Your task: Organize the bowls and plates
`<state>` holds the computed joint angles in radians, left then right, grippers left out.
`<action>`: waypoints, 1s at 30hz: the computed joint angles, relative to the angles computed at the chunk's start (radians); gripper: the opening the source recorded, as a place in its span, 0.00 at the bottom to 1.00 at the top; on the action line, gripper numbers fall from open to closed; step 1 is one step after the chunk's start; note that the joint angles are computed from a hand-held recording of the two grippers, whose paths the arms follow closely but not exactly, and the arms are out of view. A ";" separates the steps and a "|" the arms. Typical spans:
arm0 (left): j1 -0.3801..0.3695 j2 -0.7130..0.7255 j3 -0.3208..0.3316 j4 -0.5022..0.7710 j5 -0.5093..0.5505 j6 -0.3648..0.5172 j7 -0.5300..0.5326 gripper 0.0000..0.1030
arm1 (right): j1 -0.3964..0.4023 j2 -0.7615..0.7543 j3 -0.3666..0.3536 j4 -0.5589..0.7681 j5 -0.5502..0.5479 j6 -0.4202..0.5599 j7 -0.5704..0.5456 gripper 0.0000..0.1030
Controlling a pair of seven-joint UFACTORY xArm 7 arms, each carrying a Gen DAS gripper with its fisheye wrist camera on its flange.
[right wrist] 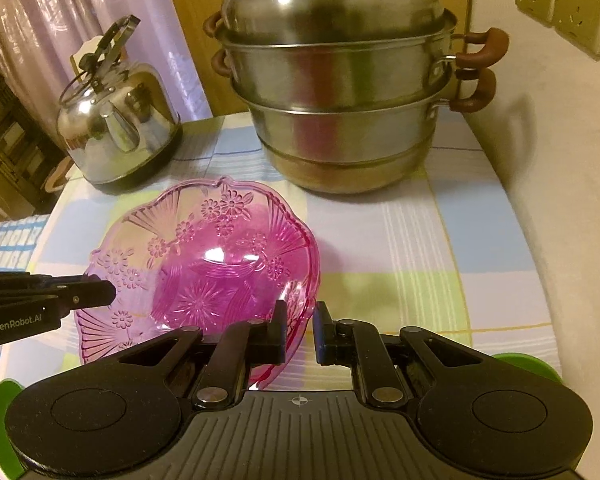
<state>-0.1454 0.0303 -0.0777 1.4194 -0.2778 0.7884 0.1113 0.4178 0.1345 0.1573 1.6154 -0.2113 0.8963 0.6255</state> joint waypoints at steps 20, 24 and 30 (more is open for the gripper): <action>0.006 0.121 -0.007 -0.018 0.049 -0.166 -0.067 0.13 | 0.014 0.141 -0.035 0.030 -0.022 -0.108 -0.024 0.13; 0.010 0.148 -0.010 -0.008 0.056 -0.175 -0.069 0.13 | 0.015 0.169 -0.042 0.046 -0.020 -0.115 -0.042 0.13; 0.012 0.164 -0.013 -0.003 0.072 -0.188 -0.078 0.13 | 0.019 0.193 -0.050 0.053 -0.013 -0.132 -0.057 0.13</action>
